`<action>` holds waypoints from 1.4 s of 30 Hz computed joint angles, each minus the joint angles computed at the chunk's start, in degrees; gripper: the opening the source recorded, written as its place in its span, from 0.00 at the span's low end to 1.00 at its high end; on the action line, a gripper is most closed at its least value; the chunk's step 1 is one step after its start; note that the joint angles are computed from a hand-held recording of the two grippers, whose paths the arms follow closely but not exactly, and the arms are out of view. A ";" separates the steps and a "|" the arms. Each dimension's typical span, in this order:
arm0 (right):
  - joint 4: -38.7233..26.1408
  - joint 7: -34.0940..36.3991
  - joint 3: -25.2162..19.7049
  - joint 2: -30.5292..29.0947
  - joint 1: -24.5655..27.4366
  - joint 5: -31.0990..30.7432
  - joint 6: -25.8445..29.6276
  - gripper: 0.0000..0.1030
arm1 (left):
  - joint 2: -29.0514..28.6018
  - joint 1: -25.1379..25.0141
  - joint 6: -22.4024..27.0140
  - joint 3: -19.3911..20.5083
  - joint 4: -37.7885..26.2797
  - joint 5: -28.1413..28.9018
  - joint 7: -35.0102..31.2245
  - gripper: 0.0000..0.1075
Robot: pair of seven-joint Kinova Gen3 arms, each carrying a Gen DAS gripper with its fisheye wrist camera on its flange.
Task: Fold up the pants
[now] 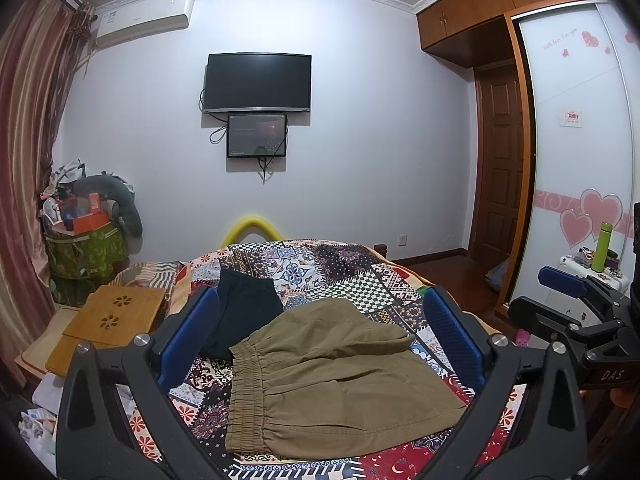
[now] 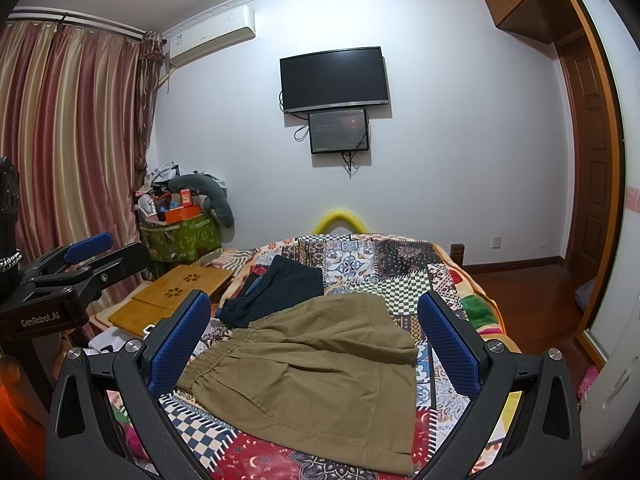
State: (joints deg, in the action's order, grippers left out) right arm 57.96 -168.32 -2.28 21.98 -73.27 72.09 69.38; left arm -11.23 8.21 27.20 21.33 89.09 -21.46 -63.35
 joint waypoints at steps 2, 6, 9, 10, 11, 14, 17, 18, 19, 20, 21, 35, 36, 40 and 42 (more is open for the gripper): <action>0.01 -0.07 0.00 0.01 0.00 -0.01 -0.04 1.00 | -0.02 0.09 -0.12 -0.11 0.08 0.07 -0.03 0.96; -0.05 0.04 0.02 0.06 -0.06 -0.07 0.06 1.00 | 0.18 -0.06 0.06 0.04 -0.01 -0.22 0.05 0.96; 0.02 -0.14 0.02 0.07 -0.04 -0.08 0.02 1.00 | 0.66 0.18 0.10 -0.11 -0.17 -0.43 0.09 0.96; 0.03 -0.20 0.00 0.08 0.02 -0.19 0.00 1.00 | 0.83 0.13 0.10 0.01 -0.23 -0.75 0.33 0.96; 0.21 -0.38 0.02 0.03 0.06 -0.24 -0.06 1.00 | 1.03 0.06 0.20 0.18 -0.37 -1.16 0.63 0.96; 0.58 -0.75 -0.05 0.00 0.79 -0.83 -0.76 1.00 | 1.97 0.61 0.48 -0.17 -0.73 -1.63 0.82 0.96; 1.33 -1.55 -0.14 -0.01 2.10 -2.00 -1.84 1.00 | 4.30 2.26 2.52 -1.80 -2.68 -0.65 -0.41 0.96; 1.53 -1.60 -0.21 -0.10 2.69 -2.67 -2.31 1.00 | 5.33 2.95 3.28 -2.62 -3.49 -0.21 -1.05 0.96; 1.83 -1.81 -0.26 -0.17 3.23 -3.29 -2.82 1.00 | 6.07 3.69 3.91 -3.41 -4.03 0.12 -1.53 0.96; 2.03 -1.93 -0.32 -0.06 4.26 -4.56 -3.30 1.00 | 7.06 4.44 4.85 -4.35 -5.02 0.85 -2.46 0.96; 2.16 -1.99 -0.26 0.02 4.73 -5.20 -3.45 1.00 | 8.38 5.07 5.86 -5.50 -6.19 2.07 -3.59 0.96; 2.79 6.23 0.43 2.28 17.94 -24.45 -6.52 1.00 | 26.59 8.33 19.67 -15.85 -22.94 6.38 -7.95 0.96; 2.76 7.87 0.39 2.59 19.31 -26.35 -6.84 1.00 | 28.19 7.90 21.45 -16.21 -24.92 7.62 -8.96 0.96; 2.62 12.80 0.30 3.49 23.45 -33.20 -8.55 0.95 | 33.78 5.53 26.69 -17.04 -31.29 13.16 -12.24 0.96; 1.32 16.59 0.02 4.66 25.82 -37.14 -8.50 0.88 | 36.78 4.60 29.67 -17.40 -34.90 14.90 -13.97 0.96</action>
